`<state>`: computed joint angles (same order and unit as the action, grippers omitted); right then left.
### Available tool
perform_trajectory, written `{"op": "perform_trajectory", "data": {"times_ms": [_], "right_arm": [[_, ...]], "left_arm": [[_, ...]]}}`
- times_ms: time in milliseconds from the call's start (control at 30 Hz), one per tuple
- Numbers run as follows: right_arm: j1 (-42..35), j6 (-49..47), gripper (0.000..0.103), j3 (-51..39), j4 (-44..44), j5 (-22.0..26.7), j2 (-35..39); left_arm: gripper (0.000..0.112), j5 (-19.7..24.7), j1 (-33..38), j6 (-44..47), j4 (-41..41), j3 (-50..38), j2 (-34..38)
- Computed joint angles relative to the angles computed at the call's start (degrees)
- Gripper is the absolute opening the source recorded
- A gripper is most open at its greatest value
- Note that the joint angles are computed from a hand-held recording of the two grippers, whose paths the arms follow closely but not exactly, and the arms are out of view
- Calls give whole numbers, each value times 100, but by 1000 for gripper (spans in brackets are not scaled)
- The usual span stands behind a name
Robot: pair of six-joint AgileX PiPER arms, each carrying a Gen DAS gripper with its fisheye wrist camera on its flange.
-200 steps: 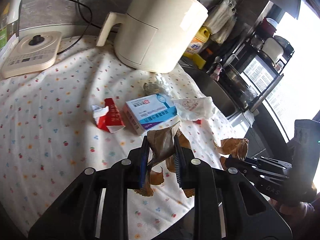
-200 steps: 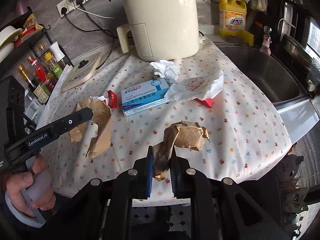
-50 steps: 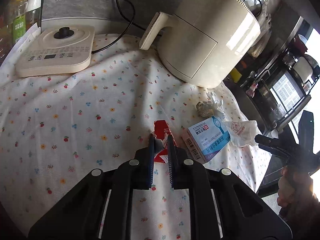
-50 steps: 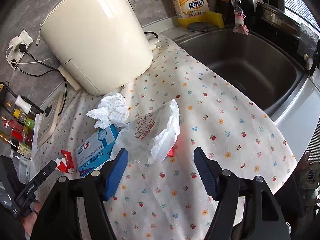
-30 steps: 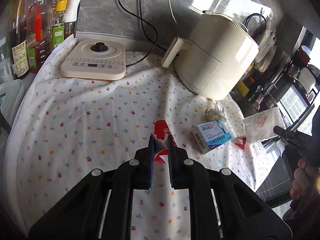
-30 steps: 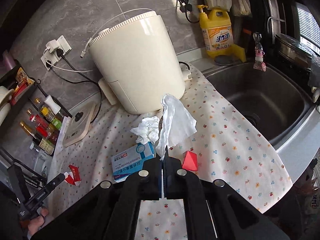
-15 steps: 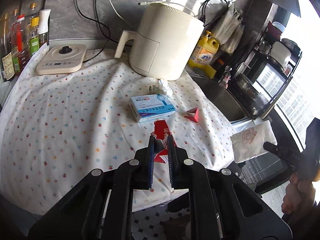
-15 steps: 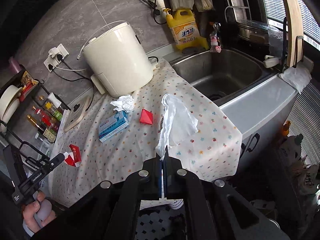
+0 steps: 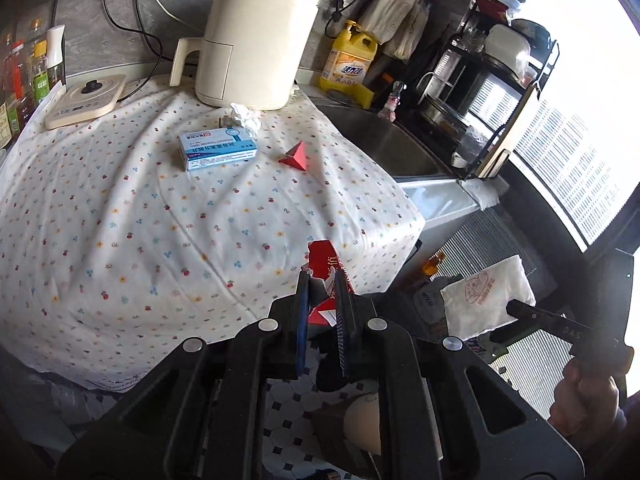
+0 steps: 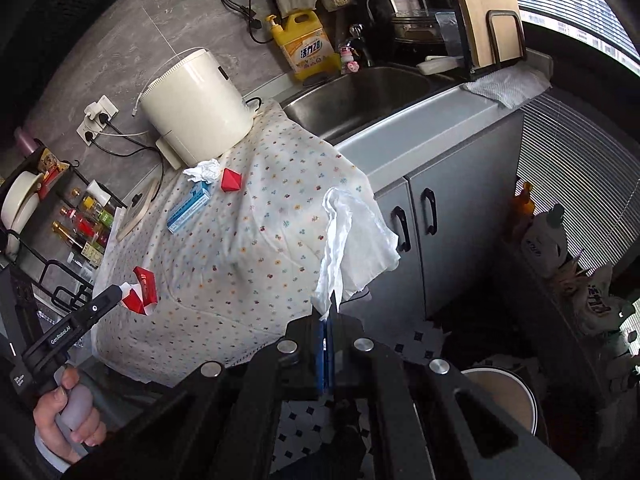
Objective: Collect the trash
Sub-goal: 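Lower both held items into the white bin and open both tools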
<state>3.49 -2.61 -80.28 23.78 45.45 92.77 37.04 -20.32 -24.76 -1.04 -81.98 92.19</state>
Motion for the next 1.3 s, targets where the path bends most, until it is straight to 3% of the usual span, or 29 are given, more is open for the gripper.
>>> {"op": "perform_trajectory", "data": {"times_ms": [300, 533, 667, 733, 767, 800, 1300], "right_arm": [[-799, -748, 2, 1954, 412, -170, -778], [-1373, -1343, 3, 2941, 510, -392, -906], [-1732, -1754, 8, 3319, 708, -354, -886], [-1887, -1737, 29, 3474, 613, -348, -988], [-2007, -1787, 54, 3597, 628, -391, -1139], [-2109, -1858, 60, 3729, 626, -466, -1327], [-4051, -2881, 67, 3911, 726, 470, -2291]], "left_arm": [[13, -170, -1055, -1172, 688, 786, -305], [13, -298, -1737, -1828, 977, 1171, -295], [13, -326, -2086, -2083, 1092, 1203, -149], [13, -335, -2225, -2125, 1095, 1167, -61], [13, -353, -2294, -2125, 1074, 1136, -2], [13, -356, -2361, -2099, 1038, 1090, 73], [13, -286, -2972, -296, -626, -701, 2014]]}}
